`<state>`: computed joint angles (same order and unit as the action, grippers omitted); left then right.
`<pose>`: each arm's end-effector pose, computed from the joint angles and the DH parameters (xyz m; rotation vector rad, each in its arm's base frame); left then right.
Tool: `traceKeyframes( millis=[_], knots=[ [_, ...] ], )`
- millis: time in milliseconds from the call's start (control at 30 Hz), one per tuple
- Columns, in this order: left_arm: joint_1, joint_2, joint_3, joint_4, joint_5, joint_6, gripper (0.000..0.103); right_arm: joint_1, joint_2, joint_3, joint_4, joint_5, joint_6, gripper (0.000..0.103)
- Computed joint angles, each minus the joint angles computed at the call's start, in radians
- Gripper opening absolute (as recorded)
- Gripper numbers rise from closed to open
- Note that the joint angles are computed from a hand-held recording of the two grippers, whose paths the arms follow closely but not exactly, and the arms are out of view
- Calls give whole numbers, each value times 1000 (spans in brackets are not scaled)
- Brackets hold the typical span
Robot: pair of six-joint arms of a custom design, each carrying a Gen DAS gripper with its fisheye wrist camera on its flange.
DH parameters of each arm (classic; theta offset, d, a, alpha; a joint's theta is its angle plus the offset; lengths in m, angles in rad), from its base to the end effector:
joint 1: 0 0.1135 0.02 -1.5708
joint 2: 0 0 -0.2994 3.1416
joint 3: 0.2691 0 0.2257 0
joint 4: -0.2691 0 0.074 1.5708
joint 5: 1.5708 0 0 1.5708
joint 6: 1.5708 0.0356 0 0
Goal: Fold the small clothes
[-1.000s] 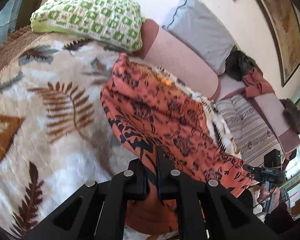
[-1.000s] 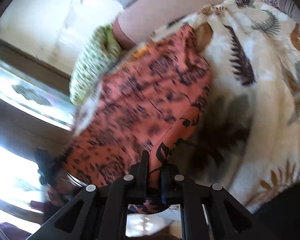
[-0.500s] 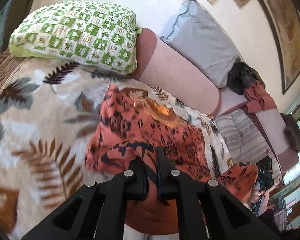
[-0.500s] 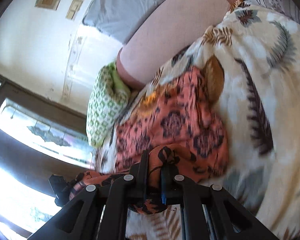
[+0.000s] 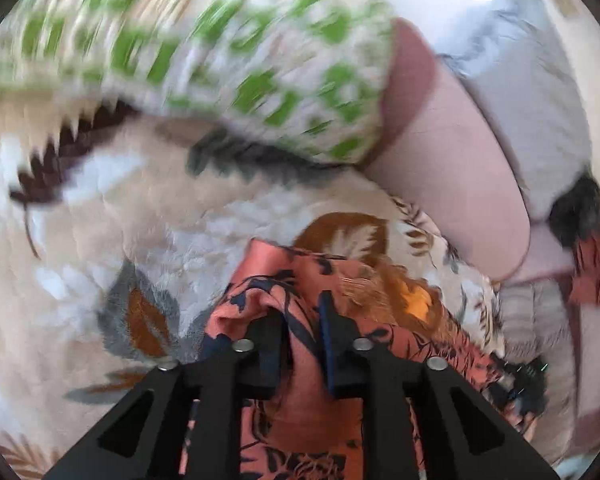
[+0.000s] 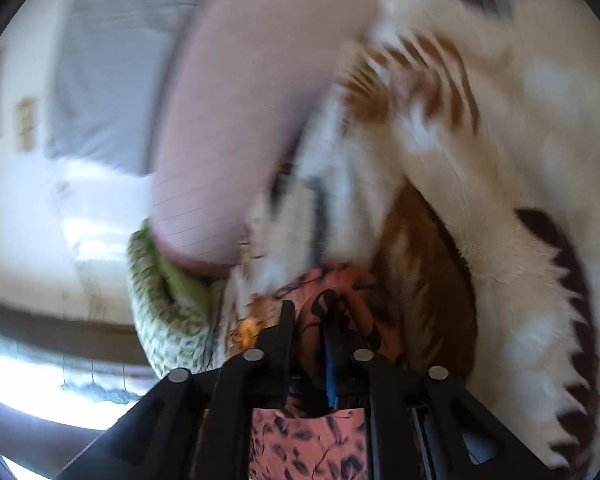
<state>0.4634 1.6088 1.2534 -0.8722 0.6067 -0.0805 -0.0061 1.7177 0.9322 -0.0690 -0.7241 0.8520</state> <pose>0.2694 0.1119 0.2960 -0.5639 2.5484 -0.7149 0.3263 0.0216 0.2223 0.7173 2.4193 1.2467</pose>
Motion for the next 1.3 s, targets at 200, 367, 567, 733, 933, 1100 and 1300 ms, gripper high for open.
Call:
traceKeyframes(
  millis=[200, 367, 567, 733, 933, 1100, 1300],
  knots=[
    [226, -170, -149, 166, 198, -89, 74, -62, -61, -145, 237, 2, 77, 75],
    [341, -367, -141, -88, 146, 188, 77, -5, -257, -56, -81, 137, -192, 75],
    [377, -586, -385, -193, 126, 336, 77, 469, -218, 84, -308, 412, -338, 65],
    [319, -573, -529, -41, 92, 307, 77, 780, 61, 288, -370, 587, -330, 50],
    [282, -489, -514, 3, 85, 346, 77, 776, 395, 749, -542, 786, -338, 51],
    [291, -457, -514, 28, 106, 324, 77, 720, 473, 959, -588, 795, -208, 51],
    [303, -460, -506, 10, 119, 305, 77, 898, 545, 1102, -645, 718, -343, 51]
  ],
)
